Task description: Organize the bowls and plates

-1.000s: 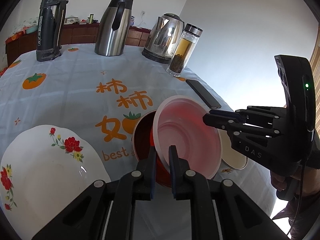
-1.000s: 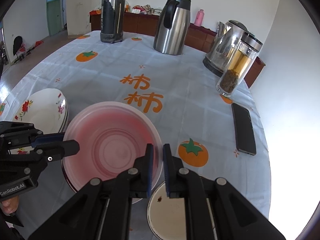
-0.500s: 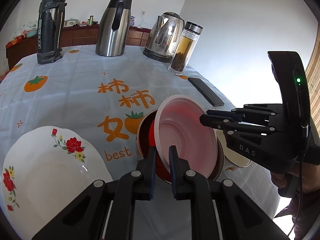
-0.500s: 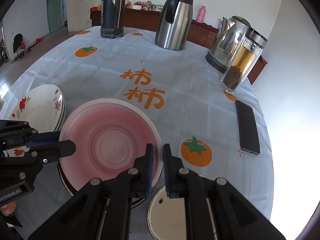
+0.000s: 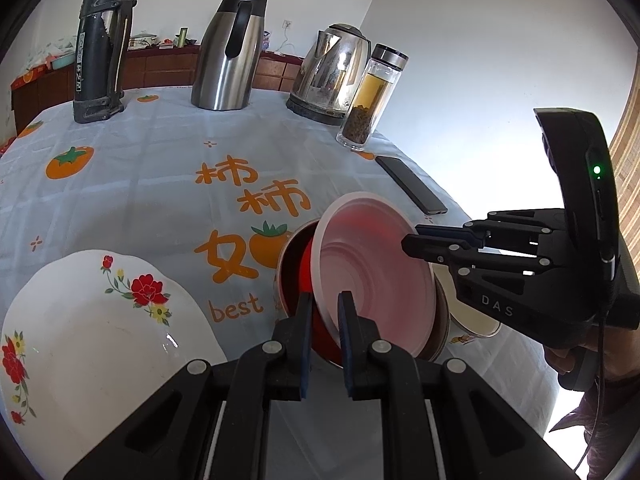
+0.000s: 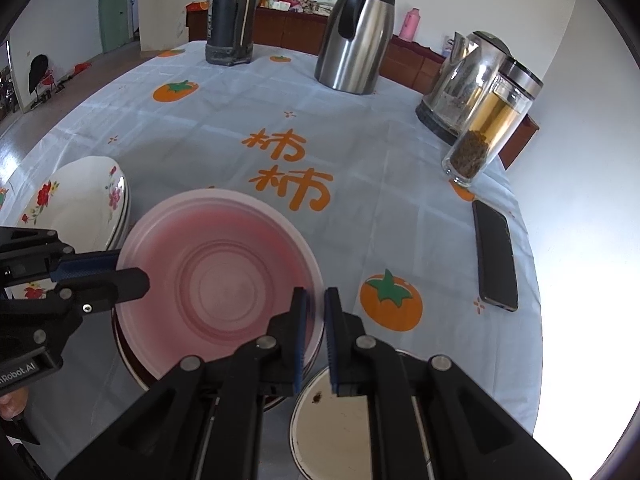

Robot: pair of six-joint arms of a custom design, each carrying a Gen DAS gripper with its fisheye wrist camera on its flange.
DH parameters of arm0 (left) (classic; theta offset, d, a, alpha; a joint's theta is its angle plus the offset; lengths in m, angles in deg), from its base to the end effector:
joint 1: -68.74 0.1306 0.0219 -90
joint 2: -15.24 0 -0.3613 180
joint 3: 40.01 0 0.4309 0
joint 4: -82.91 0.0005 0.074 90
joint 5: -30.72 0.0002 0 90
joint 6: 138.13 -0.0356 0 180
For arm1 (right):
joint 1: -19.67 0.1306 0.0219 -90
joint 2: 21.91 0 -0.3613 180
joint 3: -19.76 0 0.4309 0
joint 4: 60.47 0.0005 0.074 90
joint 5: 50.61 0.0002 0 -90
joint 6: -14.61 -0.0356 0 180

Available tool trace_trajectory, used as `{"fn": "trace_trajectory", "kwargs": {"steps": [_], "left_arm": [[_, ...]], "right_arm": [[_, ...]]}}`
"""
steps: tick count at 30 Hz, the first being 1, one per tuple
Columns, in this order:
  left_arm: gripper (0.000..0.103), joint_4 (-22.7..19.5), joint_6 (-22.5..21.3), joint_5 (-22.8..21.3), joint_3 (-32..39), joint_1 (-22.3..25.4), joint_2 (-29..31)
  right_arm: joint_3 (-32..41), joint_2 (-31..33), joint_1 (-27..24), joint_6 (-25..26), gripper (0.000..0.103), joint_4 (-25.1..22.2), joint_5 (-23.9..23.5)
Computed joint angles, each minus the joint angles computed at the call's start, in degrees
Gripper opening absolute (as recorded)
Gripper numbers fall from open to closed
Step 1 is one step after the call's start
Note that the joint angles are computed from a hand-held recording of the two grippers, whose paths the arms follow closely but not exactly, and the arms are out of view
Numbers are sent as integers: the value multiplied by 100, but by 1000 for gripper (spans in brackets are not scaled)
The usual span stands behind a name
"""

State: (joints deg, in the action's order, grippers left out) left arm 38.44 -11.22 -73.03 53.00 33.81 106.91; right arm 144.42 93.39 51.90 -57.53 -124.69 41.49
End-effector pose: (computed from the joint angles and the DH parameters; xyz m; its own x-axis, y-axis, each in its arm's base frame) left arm 0.4492 -0.3040 0.4274 -0.6968 -0.2249 -0.6811 -0.0056 0.9513 -0.3084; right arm 0.5630 0.3528 0.4376 -0.5004 -0.6778 -0.5386 -0.7024 0.6816 -0.2050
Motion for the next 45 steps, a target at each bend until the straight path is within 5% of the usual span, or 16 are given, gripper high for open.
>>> {"fn": "trace_trajectory", "kwargs": {"steps": [15, 17, 22, 31, 40, 41, 43, 45], "left_arm": [[16, 226, 78, -199, -137, 47, -115], [23, 151, 97, -267, -111, 51, -84], [32, 47, 223, -323, -122, 90, -62], [33, -213, 186, -222, 11, 87, 99], [42, -178, 119, -175, 6, 70, 89], [43, -152, 121, -163, -3, 76, 80], [45, -65, 140, -132, -56, 86, 30], [45, -78, 135, -171, -50, 81, 31]], "right_arm": [[341, 224, -21, 235, 12, -384, -69], [379, 237, -37, 203, 11, -415, -134], [179, 95, -89, -46, 52, -60, -289], [88, 122, -135, -547, 61, 426, -560], [541, 482, -78, -876, 56, 395, -419], [561, 502, -78, -888, 52, 365, -475], [572, 524, -66, -762, 21, 241, -580], [482, 492, -14, -560, 21, 199, -429]]}}
